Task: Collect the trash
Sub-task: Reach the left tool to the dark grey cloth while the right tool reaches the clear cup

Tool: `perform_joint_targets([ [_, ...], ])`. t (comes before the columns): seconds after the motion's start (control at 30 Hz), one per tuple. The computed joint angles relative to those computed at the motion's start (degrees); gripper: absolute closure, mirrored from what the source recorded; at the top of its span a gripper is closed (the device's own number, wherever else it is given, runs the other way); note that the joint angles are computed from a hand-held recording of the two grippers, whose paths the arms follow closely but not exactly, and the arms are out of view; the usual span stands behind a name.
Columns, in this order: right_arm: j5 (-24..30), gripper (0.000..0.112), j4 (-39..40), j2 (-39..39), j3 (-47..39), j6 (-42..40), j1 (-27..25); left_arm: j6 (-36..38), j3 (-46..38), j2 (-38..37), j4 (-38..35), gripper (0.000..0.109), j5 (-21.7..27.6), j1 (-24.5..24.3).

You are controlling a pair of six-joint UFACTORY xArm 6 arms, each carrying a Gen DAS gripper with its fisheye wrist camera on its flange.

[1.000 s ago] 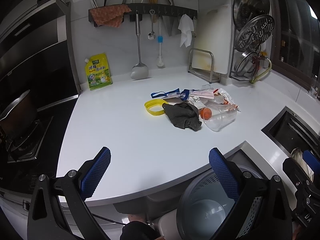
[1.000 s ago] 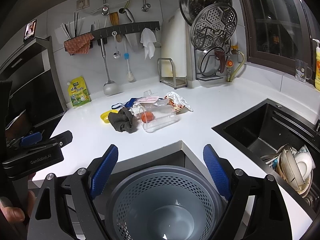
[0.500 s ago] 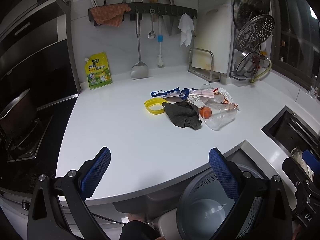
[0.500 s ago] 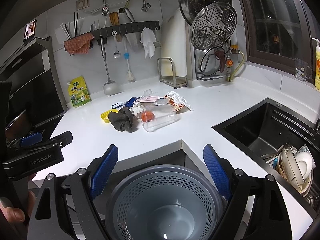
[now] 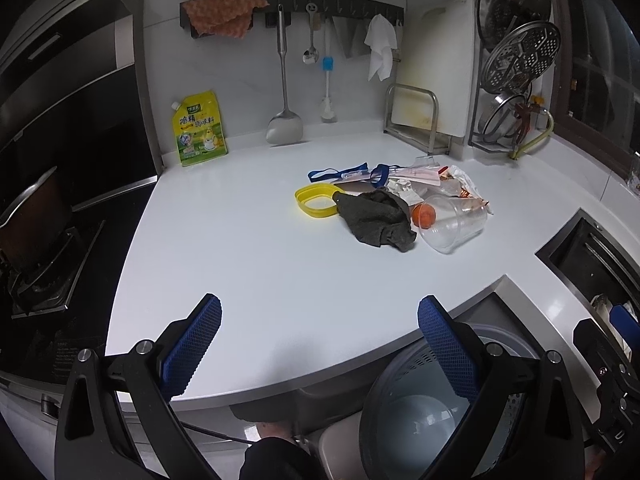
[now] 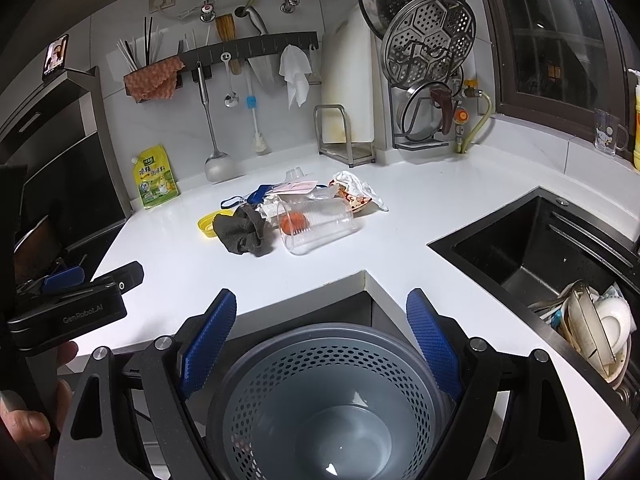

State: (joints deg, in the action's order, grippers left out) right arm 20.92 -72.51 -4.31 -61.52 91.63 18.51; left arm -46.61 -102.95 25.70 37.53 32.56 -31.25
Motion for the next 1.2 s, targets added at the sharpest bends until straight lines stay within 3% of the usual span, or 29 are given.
perform_joint_targets([
  [0.7,-2.48,0.029,3.73,8.82,-6.58,-3.86,-2.04,3.69,-7.51,7.23,-3.17,0.012,1.20,1.23],
  [1.0,-0.29,0.029,7.73,19.09,-18.52,-10.26,-2.58,7.69,-20.37,16.57,-7.81,0.012,3.74,2.67],
  [1.2,2.15,0.029,11.79,27.55,-28.97,-14.75,-2.85,11.81,-34.37,25.52,-11.60,0.012,7.87,3.15],
])
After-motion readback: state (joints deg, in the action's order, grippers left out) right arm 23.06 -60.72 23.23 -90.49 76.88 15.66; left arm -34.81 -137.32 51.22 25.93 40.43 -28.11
